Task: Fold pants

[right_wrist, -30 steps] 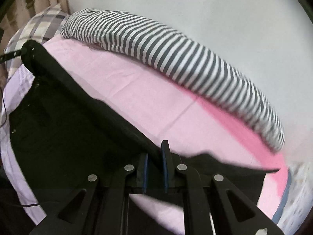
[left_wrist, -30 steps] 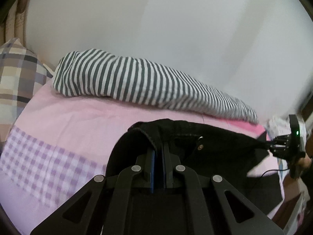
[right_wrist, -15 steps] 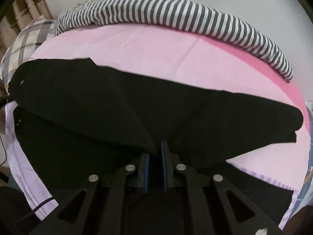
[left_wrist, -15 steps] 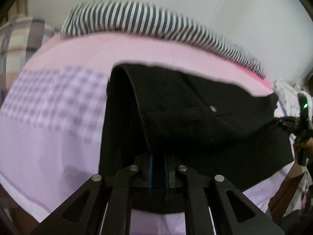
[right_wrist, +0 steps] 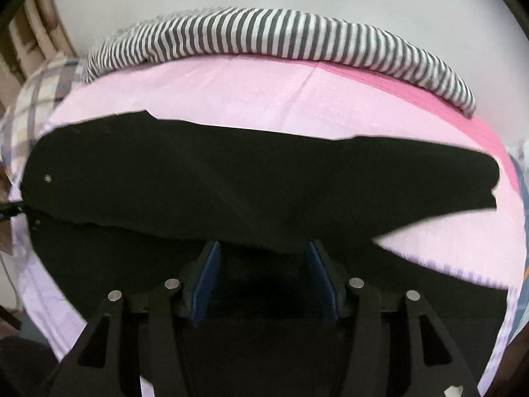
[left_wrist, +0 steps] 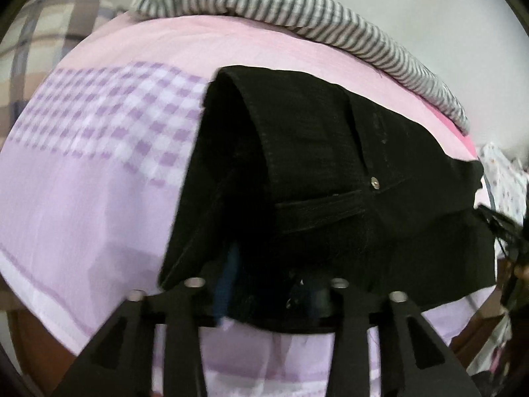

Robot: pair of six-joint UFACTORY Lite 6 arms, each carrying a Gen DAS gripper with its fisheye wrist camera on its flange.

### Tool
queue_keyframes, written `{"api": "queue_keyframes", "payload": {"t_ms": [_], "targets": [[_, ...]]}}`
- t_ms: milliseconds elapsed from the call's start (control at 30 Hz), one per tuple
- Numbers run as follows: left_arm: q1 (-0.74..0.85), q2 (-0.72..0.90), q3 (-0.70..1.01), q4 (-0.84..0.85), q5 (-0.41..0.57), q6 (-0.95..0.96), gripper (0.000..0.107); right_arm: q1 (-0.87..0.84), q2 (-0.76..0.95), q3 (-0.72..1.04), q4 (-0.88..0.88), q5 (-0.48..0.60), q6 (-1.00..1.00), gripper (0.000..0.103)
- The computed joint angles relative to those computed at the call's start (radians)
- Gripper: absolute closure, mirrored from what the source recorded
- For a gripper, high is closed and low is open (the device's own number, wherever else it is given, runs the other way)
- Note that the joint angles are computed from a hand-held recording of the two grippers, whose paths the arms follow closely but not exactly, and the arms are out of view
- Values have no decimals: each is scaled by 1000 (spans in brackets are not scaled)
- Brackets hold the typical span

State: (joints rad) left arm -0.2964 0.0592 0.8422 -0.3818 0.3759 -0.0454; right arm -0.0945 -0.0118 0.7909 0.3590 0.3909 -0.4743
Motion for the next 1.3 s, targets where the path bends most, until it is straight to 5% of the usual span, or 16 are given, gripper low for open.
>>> {"api": "queue_keyframes", "payload": {"t_ms": [333,500,733,1033,1233,1300], "targets": [[194,-283,-245,-582,138,385,55,-356,-230,-247,534,249,-422,51],[85,-226,-249,-744,73,411,55,-425,-232,-325,687,279,-517,50],[-11,-83,-185,-986,-39,531,55,-505,-127,-321,884,302,-641,51],[-6,43,-149,-1364,-54,824,55,-522,141,-169,1095,328,-734,57],[9,67,-128,-1390,-60,837,57,-538,290,-20,1154,331,-733,65],[4,66,-123,-1341,-83,792,67,-547,341,36,1140,334,-709,73]]}}
